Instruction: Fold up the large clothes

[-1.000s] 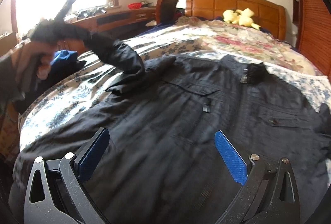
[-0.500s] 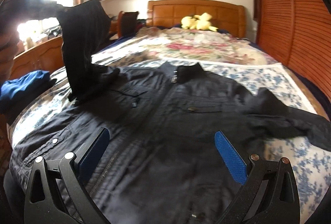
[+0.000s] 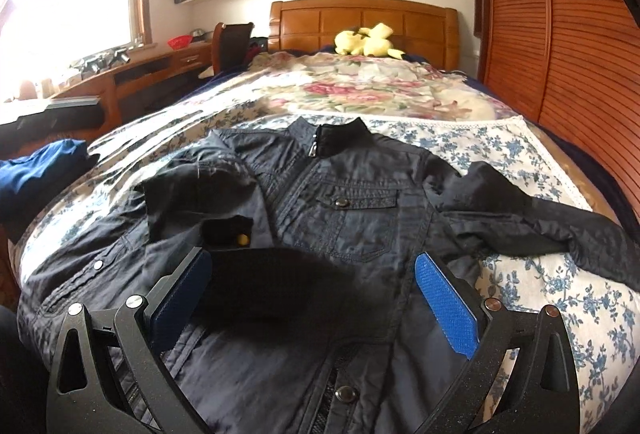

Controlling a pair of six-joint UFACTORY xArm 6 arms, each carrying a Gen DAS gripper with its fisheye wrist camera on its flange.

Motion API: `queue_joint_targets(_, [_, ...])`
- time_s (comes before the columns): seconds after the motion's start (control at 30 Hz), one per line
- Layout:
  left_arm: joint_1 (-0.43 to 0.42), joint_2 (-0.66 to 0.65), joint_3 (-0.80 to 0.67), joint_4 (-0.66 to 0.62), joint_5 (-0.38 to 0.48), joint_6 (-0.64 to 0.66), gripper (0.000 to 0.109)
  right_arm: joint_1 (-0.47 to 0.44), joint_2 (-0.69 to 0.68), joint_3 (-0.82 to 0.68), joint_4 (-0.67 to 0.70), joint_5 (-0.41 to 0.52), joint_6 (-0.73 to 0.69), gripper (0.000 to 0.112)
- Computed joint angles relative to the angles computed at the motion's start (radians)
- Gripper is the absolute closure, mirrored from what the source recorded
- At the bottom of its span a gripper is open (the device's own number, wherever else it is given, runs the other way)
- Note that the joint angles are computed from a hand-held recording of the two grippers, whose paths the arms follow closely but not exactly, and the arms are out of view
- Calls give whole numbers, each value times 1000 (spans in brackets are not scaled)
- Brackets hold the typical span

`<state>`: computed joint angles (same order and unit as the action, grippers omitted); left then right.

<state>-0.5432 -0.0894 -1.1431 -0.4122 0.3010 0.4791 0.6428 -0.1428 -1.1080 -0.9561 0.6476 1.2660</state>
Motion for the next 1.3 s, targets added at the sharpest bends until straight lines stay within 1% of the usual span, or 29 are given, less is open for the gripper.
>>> queue_joint_targets(0.07, [8,-17,52,-34,-26,40,74,-3,16,-6,18,-9,-14,9])
queue_joint_targets(0.13, [18,-35,104,-72,-51,75,74,-8,43,-19,39,-26,-33,9])
queue_joint_targets(0.23, [36,-52,151,-158,-60,147,73,-7,79,-40,47,-37,-44,9])
queue_joint_targets(0.33, [48,-74,198,-224,-87,199,72,-7,106,-65,48,-42,-49,9])
queue_joint_targets(0.43, [64,-92,217,-357,-67,291,68,-8,134,-104,47,-38,-56,9])
queue_joint_targets(0.5, [75,-104,231,-400,-51,324,65,-5,154,-134,45,-34,-64,9])
queue_joint_targets(0.57, [82,-116,250,-401,-63,339,59,-5,179,-169,41,-35,-73,9])
queue_joint_targets(0.6, [87,-124,262,-406,-73,350,59,-8,196,-190,41,-37,-80,9])
queue_joint_targets(0.7, [108,-134,272,-445,-65,376,57,-17,247,-246,62,-43,-109,9])
queue_joint_targets(0.77, [119,-137,281,-439,-75,370,57,-25,281,-282,86,-45,-135,10])
queue_joint_targets(0.93, [147,-145,295,-432,-70,366,57,-48,366,-358,187,-67,-218,14])
queue_joint_targets(1.03, [154,-151,311,-412,-88,365,57,-63,402,-382,288,-95,-291,17])
queue_joint_targets(1.1, [163,-155,313,-421,-78,373,57,-68,411,-379,342,-112,-330,22])
queue_joint_targets(1.13, [168,-158,313,-428,-70,377,57,-69,418,-380,381,-118,-363,26])
queue_joint_targets(1.17, [172,-160,313,-430,-65,378,57,-67,423,-381,398,-116,-379,34])
queue_joint_targets(1.2, [174,-162,313,-430,-63,378,57,-66,428,-381,431,-116,-411,39])
queue_joint_targets(1.23, [176,-164,314,-432,-63,380,57,-64,428,-373,469,-121,-450,53])
queue_joint_targets(1.27, [178,-167,315,-432,-61,381,57,-63,429,-369,489,-126,-471,76])
queue_joint_targets(1.3, [178,-169,315,-433,-60,383,57,-59,426,-359,522,-132,-511,88])
